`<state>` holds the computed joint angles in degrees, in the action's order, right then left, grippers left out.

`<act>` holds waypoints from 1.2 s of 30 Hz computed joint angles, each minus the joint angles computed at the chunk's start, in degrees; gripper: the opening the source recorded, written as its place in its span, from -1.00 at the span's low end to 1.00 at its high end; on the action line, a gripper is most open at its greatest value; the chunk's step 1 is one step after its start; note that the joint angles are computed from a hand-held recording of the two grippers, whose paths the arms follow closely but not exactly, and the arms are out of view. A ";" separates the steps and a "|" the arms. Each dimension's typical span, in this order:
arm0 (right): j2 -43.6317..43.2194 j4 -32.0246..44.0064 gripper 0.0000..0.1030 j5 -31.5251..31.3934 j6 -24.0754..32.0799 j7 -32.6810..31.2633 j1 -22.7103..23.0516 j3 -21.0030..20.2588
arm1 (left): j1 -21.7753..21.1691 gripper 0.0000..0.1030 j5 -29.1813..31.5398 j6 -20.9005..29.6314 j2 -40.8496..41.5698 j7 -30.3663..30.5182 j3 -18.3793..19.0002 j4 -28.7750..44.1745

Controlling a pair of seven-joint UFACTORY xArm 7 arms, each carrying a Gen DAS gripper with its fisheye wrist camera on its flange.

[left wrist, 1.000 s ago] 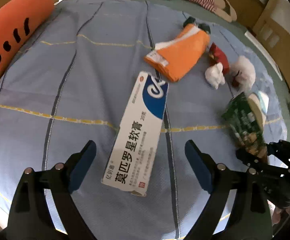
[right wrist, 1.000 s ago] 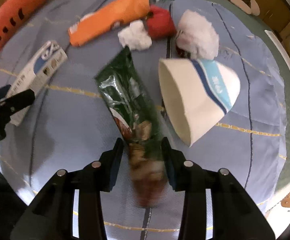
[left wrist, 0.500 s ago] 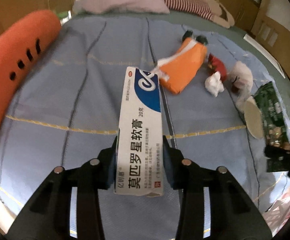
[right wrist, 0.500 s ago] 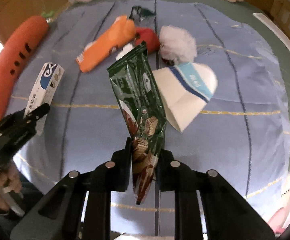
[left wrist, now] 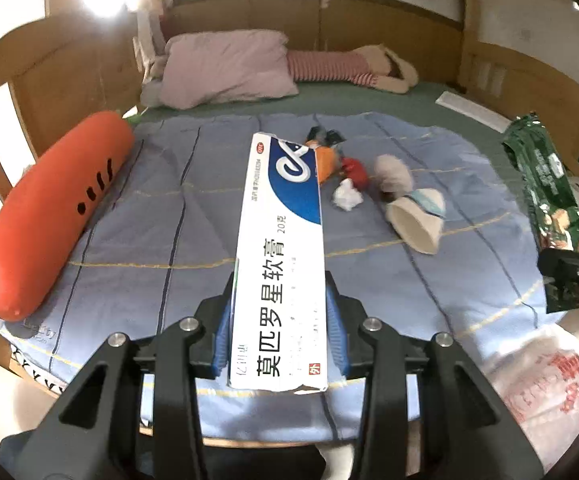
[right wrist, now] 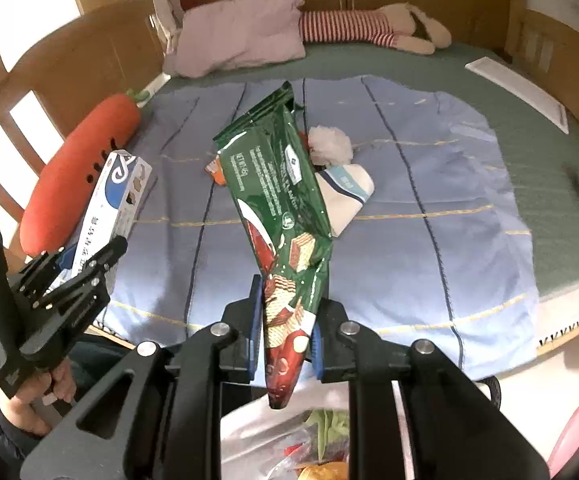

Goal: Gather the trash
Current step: 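Carry the ointment box and green wafer bag over the bin and open both tools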

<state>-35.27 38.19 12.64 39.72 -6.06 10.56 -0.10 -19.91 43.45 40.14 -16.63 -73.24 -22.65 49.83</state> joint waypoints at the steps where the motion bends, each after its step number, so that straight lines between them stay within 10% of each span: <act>1: -1.80 -1.09 -0.60 0.38 0.21 0.16 0.04 -0.23 | -0.60 -0.22 -0.08 0.41 -0.88 0.06 -0.56 -0.04; 12: -19.95 -10.52 -0.60 2.00 6.24 1.37 -3.18 -4.50 | -4.12 -0.22 -0.65 1.63 -3.95 1.98 -6.68 1.24; 21: -37.38 -15.87 -0.60 -8.78 14.75 3.33 -12.38 -1.39 | -7.21 -0.22 3.25 5.63 -1.00 0.85 -12.16 5.79; 36: -49.71 -20.36 -0.60 -10.51 25.60 0.31 -17.17 -8.61 | -17.99 -0.22 6.83 9.05 5.07 0.25 -9.52 9.46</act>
<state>-84.98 17.83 2.13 65.32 -5.76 -6.61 -8.72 -37.90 50.28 49.19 -11.56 -72.99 -32.17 59.29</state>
